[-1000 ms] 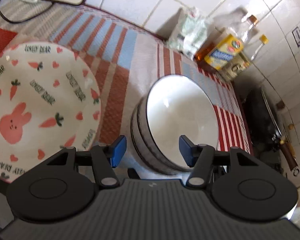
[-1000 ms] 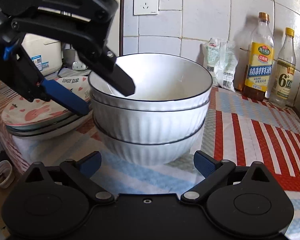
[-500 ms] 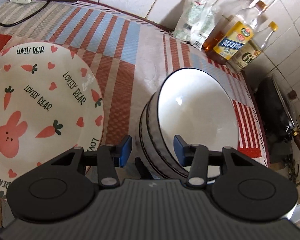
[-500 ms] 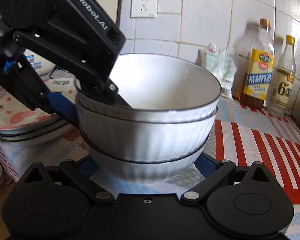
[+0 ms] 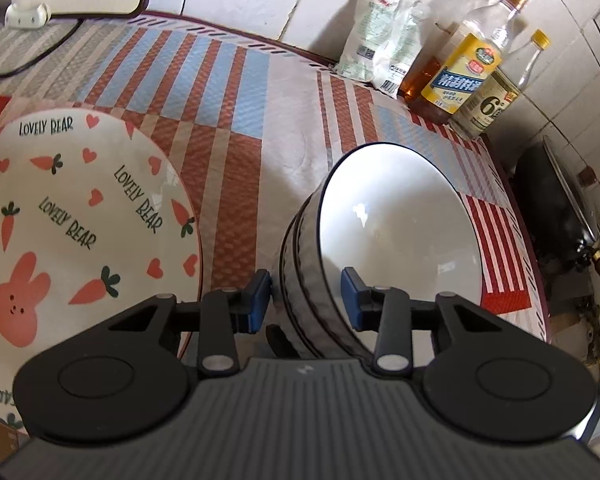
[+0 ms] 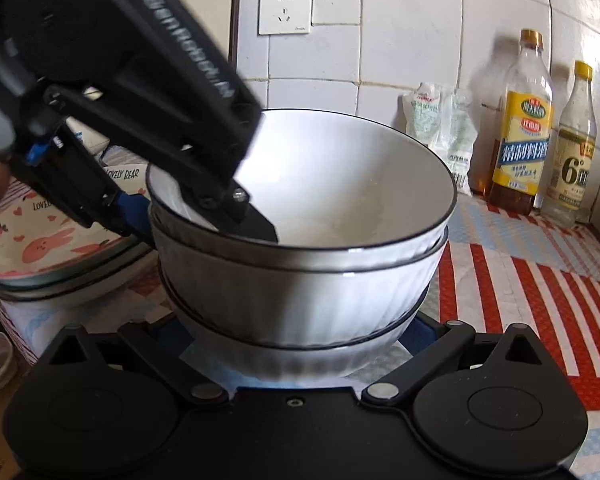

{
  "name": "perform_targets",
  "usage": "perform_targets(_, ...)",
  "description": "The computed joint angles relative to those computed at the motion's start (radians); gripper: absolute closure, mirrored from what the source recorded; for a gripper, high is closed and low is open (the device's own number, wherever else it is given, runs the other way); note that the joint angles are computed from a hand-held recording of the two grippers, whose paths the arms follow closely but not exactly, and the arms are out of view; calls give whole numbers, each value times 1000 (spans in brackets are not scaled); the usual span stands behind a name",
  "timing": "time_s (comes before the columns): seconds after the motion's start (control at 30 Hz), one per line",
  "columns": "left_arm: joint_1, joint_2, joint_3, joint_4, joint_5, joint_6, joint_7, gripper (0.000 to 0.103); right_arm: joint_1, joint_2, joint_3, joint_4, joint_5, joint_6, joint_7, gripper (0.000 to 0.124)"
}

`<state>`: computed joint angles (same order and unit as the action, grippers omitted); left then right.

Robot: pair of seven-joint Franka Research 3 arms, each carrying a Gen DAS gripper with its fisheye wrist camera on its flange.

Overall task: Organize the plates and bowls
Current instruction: 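Lift the bowl stack with the left gripper and carry it over the bunny plates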

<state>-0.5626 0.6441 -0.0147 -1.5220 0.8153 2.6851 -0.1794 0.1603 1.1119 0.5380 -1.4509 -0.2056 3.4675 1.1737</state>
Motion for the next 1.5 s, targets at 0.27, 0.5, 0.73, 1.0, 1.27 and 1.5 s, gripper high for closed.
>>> perform_targets(0.27, -3, -4, 4, -6, -15, -8, 8, 68, -21, 31, 39, 34, -21, -29, -32, 21)
perform_targets(0.5, -40, 2, 23, 5, 79, -40, -2, 67, -36, 32, 73, 59, 21, -108, -59, 22)
perform_targets(0.73, -31, 6, 3, 20, 90, -64, 29, 67, -39, 32, 87, 38, 81, -74, -118, 22)
perform_targets(1.0, -36, -13, 12, 2, 143, -49, 7, 67, -35, 22, 59, 2, 16, 11, -81, 22)
perform_targets(1.27, -15, -106, -22, -55, 150, -90, 10, 67, -43, -36, 50, -40, -57, 29, -4, 22)
perform_targets(1.5, -8, -251, -64, -177, 210, -192, -60, 67, -91, -71, 125, -82, -180, 28, 25, 22)
